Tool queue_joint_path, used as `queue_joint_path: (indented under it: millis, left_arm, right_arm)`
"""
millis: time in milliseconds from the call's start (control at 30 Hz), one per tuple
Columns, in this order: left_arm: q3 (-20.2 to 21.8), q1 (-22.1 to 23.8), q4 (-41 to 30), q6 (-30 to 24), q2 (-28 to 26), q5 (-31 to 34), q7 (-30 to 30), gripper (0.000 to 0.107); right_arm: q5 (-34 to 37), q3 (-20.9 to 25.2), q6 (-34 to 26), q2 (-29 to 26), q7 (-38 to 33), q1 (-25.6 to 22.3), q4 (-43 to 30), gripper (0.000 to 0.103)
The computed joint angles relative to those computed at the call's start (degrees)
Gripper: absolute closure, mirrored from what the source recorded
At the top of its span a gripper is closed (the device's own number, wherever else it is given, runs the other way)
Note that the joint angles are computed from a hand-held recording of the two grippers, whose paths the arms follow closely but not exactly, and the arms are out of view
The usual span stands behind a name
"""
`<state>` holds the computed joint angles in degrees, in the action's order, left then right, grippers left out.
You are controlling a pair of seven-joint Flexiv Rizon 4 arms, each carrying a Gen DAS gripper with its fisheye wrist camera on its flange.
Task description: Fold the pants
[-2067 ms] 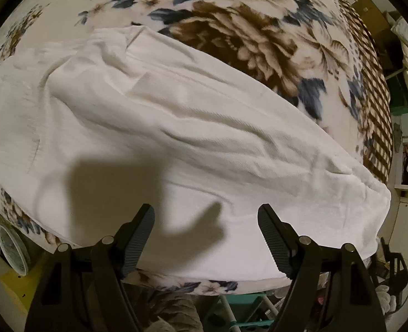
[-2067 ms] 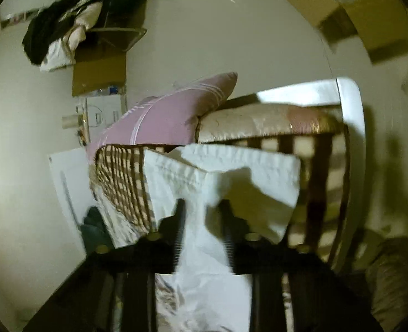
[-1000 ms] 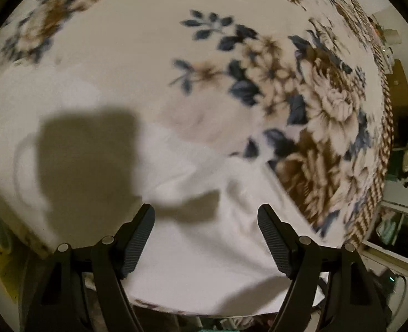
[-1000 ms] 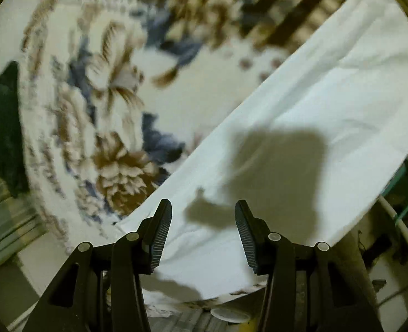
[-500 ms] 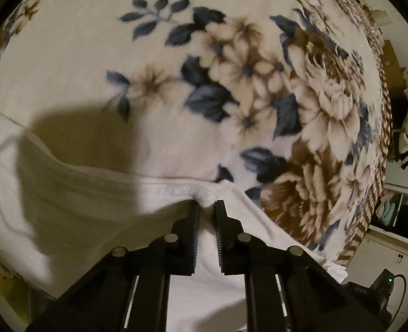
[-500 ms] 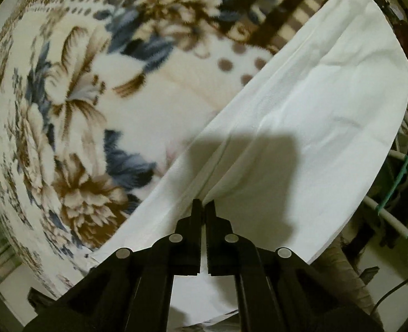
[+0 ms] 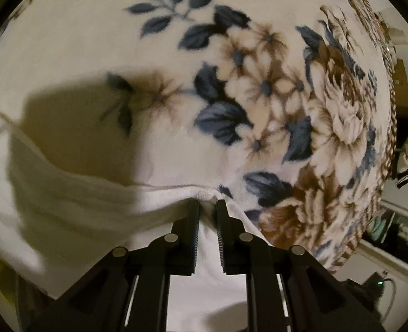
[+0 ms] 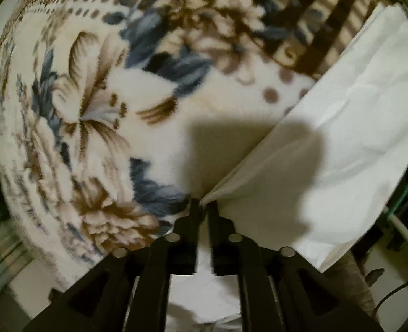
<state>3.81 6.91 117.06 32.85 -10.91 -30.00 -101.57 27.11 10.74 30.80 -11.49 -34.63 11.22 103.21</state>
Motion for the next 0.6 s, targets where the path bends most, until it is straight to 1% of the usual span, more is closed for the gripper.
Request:
queue_joint_path:
  millis: [33, 67, 100, 133, 167, 200, 233, 267, 300, 367, 400, 500, 567, 600]
  left_arm:
    - [0.1, -0.5, 1.2, 2.6, 0.9, -0.8, -1.6, 0.093]
    - [0.2, -0.4, 1.6, 2.4, 1.8, -1.1, -1.1, 0.090]
    - [0.2, -0.6, 1.9, 2.7, 2.9, -0.8, -0.5, 0.087]
    - [0.3, -0.9, 1.9, 3.2, 3.9, 0.5, -0.2, 0.076]
    - [0.3, -1.5, 1.5, 3.3, 5.2, 3.4, 0.0, 0.059]
    - [0.2, -2.0, 1.5, 3.4, 6.1, 4.9, 0.3, 0.048]
    - [0.0, -2.5, 1.6, 3.7, 7.1, 6.1, 0.8, 0.028]
    - [-0.1, -3.1, 2.0, 4.0, 8.2, 7.3, 1.6, 0.020]
    - [-0.5, -4.0, 2.6, 4.3, 9.3, 8.3, 2.5, 0.020]
    - [-0.9, -5.3, 3.6, 4.3, 10.7, 9.9, 3.5, 0.019]
    - [-1.4, -6.2, 4.6, 4.3, 11.5, 10.8, 3.7, 0.018]
    - [-2.6, -8.6, 6.8, 3.9, 11.8, 11.4, 2.7, 0.017]
    - [-3.3, -10.1, 8.0, 2.9, 11.7, 10.7, 1.7, 0.017]
    - [-3.7, -10.9, 8.6, 2.2, 12.0, 11.0, 0.7, 0.017]
  right_arm:
    - [1.5, 0.1, 1.7, 1.1, -1.4, -0.6, 1.1, 0.056]
    - [2.7, 0.2, 3.4, 3.3, -3.5, -1.5, 2.9, 0.035]
    - [2.6, 0.1, 4.0, 4.7, -4.3, -1.6, 4.0, 0.030]
    - [2.4, -0.1, 4.7, 7.0, -5.6, -2.0, 5.9, 0.030]
    - [2.4, -0.3, 5.1, 9.7, -7.0, -2.5, 8.1, 0.030]
    - [2.0, -0.5, 5.3, 12.1, -7.2, -2.6, 10.3, 0.029]
    - [1.1, -0.6, 5.8, 15.0, -6.5, -2.7, 13.1, 0.028]
    - [0.3, -1.1, 5.8, 17.9, -6.4, -3.2, 15.7, 0.022]
    - [0.0, -1.5, 6.2, 20.8, -6.0, -3.6, 18.6, 0.020]
    - [-0.8, -2.2, 6.8, 26.7, -5.3, -5.1, 24.4, 0.019]
    - [-1.2, -1.8, 8.8, 28.2, -3.7, -4.5, 27.2, 0.019]
    - [-3.2, -3.8, 9.0, 35.4, -3.0, -6.4, 34.9, 0.019]
    - [-4.2, -5.5, 7.7, 38.3, -3.2, -7.2, 37.7, 0.019]
    - [-3.4, -5.9, 7.9, 39.0, -3.2, -6.9, 38.7, 0.019]
